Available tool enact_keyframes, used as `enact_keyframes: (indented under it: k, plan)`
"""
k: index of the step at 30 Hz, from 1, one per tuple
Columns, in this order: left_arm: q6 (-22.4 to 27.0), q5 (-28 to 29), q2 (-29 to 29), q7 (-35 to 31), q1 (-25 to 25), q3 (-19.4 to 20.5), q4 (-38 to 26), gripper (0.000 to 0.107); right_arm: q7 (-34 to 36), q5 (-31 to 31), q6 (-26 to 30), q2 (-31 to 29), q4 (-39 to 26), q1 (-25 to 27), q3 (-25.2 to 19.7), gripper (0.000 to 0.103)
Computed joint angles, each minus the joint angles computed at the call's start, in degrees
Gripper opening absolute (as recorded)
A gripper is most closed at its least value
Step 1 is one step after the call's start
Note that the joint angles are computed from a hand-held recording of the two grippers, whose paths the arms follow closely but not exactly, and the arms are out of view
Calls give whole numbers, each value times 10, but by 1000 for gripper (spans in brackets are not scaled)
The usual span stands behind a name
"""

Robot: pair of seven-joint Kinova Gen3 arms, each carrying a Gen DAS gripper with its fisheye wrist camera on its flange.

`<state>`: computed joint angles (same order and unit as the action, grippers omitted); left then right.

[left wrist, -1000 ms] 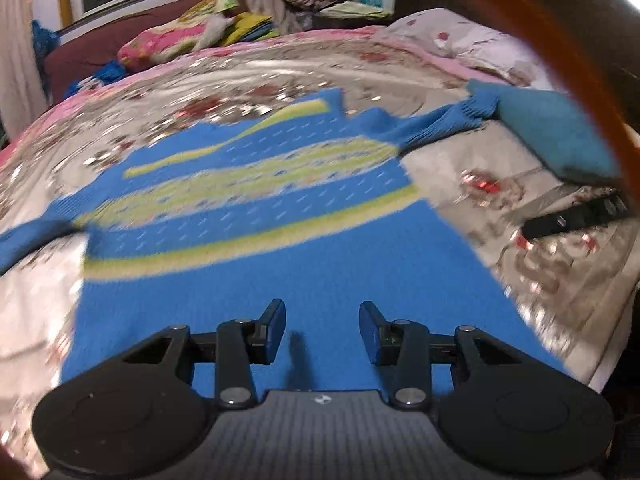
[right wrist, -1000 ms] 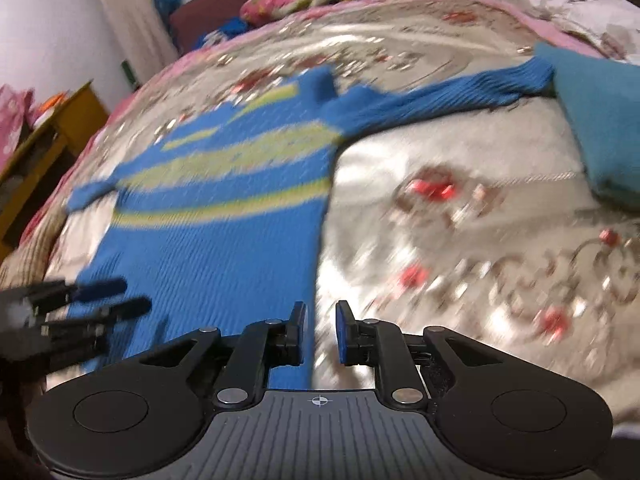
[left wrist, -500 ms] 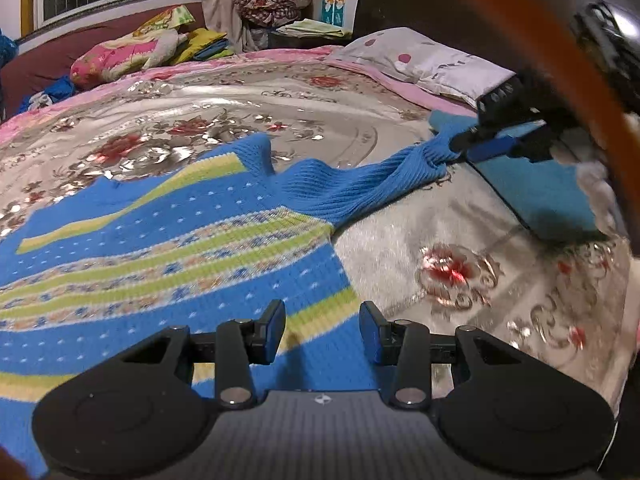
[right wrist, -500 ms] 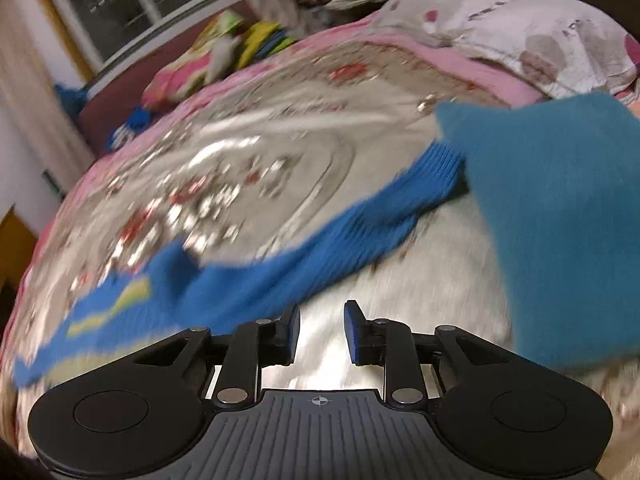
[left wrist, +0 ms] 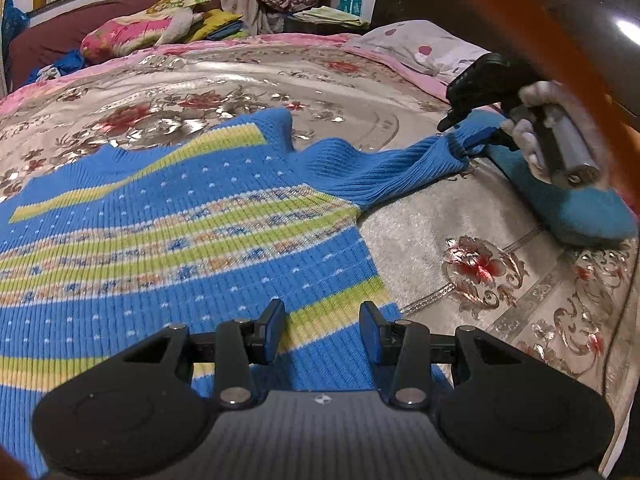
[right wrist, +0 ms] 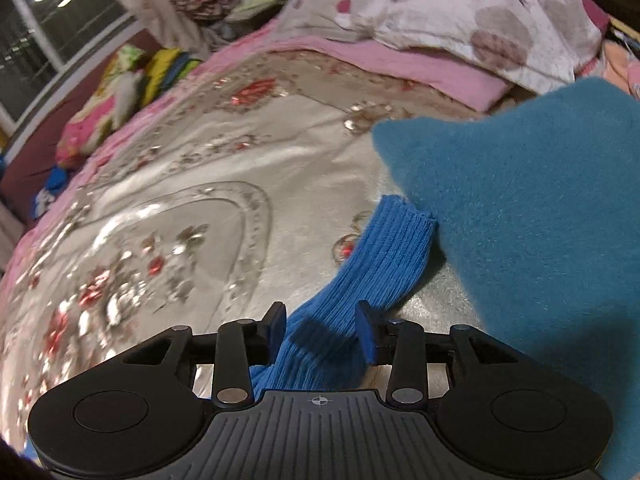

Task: Fold small clothes
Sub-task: 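Grasp the sleeve cuff with the right gripper, then fold the sleeve with the right gripper across the sweater body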

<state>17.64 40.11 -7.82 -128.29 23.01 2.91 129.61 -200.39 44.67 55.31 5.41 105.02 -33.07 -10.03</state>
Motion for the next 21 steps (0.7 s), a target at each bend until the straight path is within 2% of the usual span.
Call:
enact_keyframes:
  k: [3,8,9,10,12,17,21]
  plan:
    - [3,-3,-4,3,-2,-1,2,46,12,-7,7,21,-18,6,9,38]
    - [13,5,-16,-4,1,-15,7,46,31,-6,67,48,-51,-13,20,37]
    - [16,11,-19,-9,3,-19,8,46,28,-7,65,45,-47,-14,22,32]
    - [17,15,-22,-12,3,-22,10,46,22,-6,62,40,-39,-15,23,22]
    - [21,18,-28,-16,1,-26,14,46,12,-5,57,28,-23,-15,22,8]
    - [30,16,-50,-24,-3,-41,24,46,-68,49,40,-23,28,-24,-6,5]
    - [40,26,-70,-42,-1,-68,31,46,-107,98,50,-58,34,-34,-46,5]
